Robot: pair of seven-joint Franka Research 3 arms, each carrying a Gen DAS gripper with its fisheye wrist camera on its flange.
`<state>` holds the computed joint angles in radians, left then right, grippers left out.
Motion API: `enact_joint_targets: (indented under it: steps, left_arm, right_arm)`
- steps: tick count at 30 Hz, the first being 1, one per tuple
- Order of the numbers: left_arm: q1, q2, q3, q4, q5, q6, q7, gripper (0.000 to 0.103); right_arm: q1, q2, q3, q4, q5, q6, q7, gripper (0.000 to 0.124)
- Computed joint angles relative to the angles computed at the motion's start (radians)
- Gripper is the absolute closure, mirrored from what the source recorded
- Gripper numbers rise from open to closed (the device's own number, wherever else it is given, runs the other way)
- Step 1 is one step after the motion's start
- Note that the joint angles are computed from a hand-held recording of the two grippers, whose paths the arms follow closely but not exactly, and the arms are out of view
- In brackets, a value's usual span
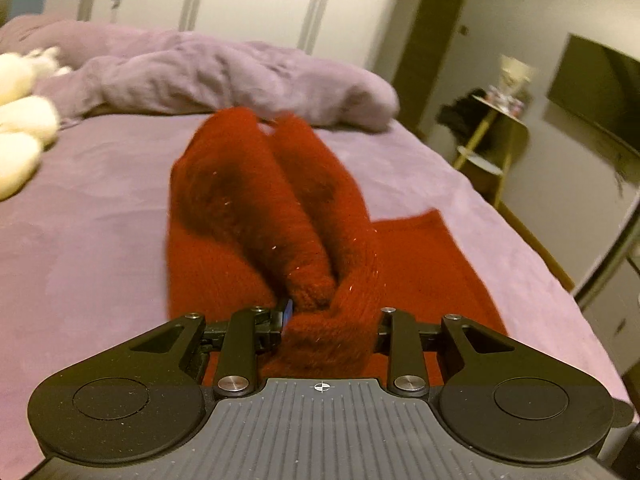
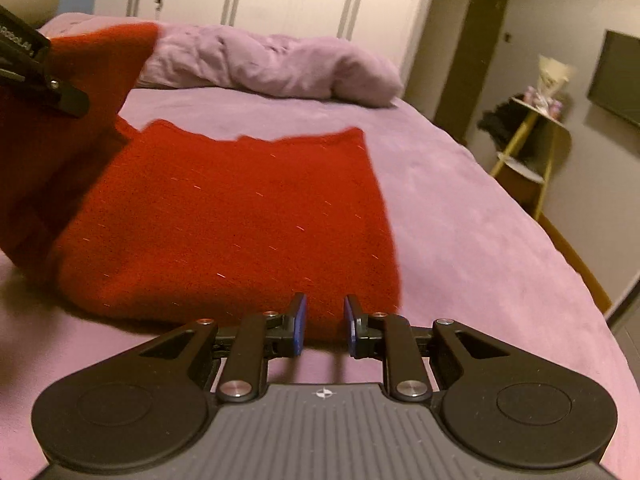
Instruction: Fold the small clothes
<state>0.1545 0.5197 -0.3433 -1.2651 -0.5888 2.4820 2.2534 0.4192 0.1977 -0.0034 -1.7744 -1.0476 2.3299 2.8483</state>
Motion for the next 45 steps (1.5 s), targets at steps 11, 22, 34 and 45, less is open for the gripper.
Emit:
enact_joint_targets:
  steps: [11, 22, 34, 45]
  left_arm:
    - [0.042, 0.036, -0.125, -0.103, -0.066, 0.041, 0.250, 0.015]
    - [0.142, -0.162, -0.051, -0.232, -0.404, -0.093, 0.366, 0.013]
    - [0.013, 0.067, 0.108, 0.050, -0.065, -0.172, -0.192, 0.018]
    - [0.045, 0.087, 0.026, 0.015, 0.023, -0.122, -0.183, 0.013]
  right_arm:
    - [-0.019, -0.018, 0.003, -0.029, 0.014, 0.000, -0.019, 0.102]
    - [-0.021, -0.030, 0.013, -0.034, 0.012, -0.008, -0.018, 0.098]
    - [-0.083, 0.012, -0.021, 0.030, 0.114, 0.370, 0.011, 0.070]
    - [-0.436, 0.304, 0.364, 0.232, 1.014, 0.639, -0.595, 0.041]
